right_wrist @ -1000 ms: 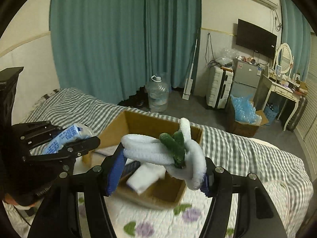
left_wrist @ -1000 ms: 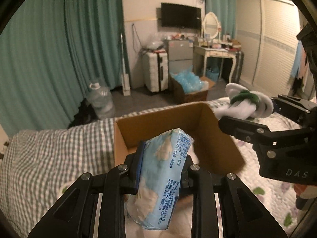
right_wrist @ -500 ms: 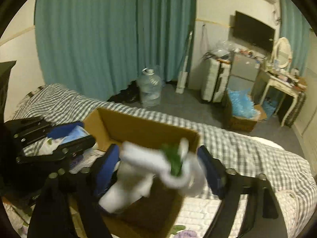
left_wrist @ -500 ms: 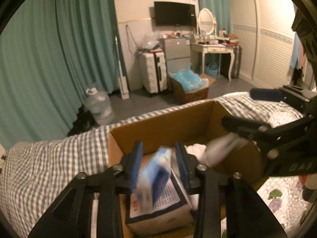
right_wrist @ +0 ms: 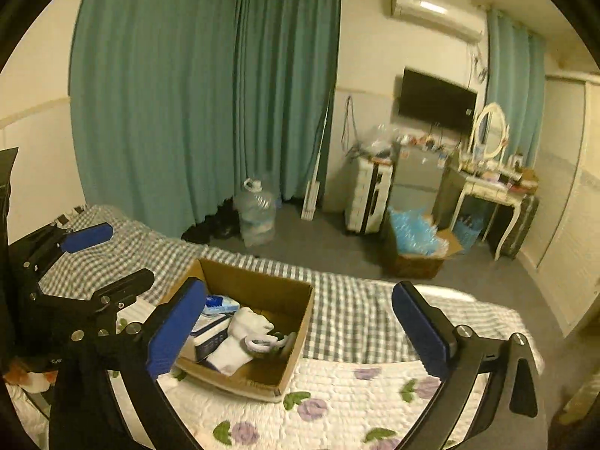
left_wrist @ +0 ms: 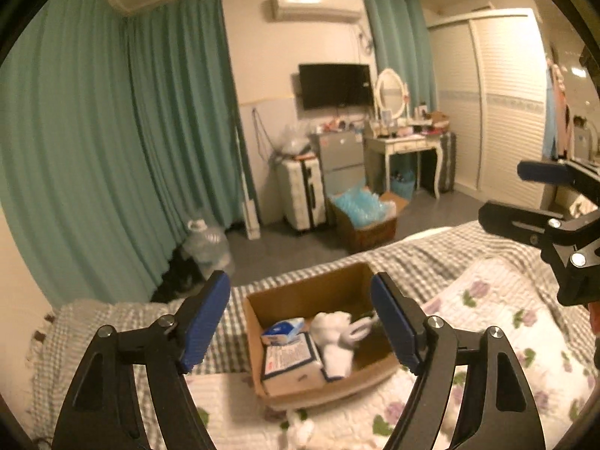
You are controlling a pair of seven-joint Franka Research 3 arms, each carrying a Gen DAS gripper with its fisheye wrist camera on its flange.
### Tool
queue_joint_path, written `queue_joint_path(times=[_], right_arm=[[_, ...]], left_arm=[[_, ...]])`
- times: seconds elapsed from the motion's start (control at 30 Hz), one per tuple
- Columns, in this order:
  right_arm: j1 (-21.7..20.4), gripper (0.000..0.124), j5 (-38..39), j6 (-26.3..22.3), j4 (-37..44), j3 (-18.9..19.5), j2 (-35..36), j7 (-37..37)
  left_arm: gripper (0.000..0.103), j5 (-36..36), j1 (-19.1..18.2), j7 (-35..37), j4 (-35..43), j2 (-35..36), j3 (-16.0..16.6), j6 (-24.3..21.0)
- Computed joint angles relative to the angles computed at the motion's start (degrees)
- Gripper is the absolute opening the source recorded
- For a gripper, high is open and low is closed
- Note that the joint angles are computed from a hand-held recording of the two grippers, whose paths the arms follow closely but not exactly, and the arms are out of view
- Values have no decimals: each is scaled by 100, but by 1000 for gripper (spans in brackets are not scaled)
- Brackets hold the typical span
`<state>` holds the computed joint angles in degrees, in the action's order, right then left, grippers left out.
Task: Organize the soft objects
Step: 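Carry both items into the cardboard box and release them, then grasp the cream lace cloth with the left gripper while the right grasps the white cloth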
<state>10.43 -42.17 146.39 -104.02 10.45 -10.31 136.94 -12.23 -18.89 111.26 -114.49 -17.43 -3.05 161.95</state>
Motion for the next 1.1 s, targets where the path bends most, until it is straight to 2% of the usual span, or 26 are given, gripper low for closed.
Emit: queue_joint_path(times=[0.03,0.1,0.2,0.4,0.47,0.67,0.8,0.9,1.03,1.1], right_arm=[[13,102,-88,-80,-46,54,-140,54],[-22,102,-413,-275,-145,255,-449,300],[-48,102,-398,-367,-384,442,-861,345],[-250,102,-460,-769,-951,966,-1474,322],[-204,102,-276,-740,-1163,980,-1576,296],[-239,102,240,-254,-1944,991,-1786,444],[-317,102,564,57,-2416,967,-1672,485],[-372,102,713,218,-2691,939,-1484,579],[-396,101,865,408,-2941,847,-1068,758],[-331,97,945,453,-3033,745,-879,806]], left_arm=[[80,7,11,0,-120,-166,-1,28],[94,108,42,-118,-375,-510,-37,83],[94,211,-94,-171,-900,-1032,86,171],[94,735,-40,-733,-1819,-1688,47,354],[94,831,-91,-921,-2046,-1840,94,285],[94,1158,89,-1670,-2628,-1848,-44,496],[94,1388,89,-1957,-2796,-1558,-59,607],[94,1619,238,-2271,-2934,-1252,-230,868],[94,1715,127,-2446,-3006,-914,-179,830],[94,1646,-19,-2412,-3001,-746,-89,700]])
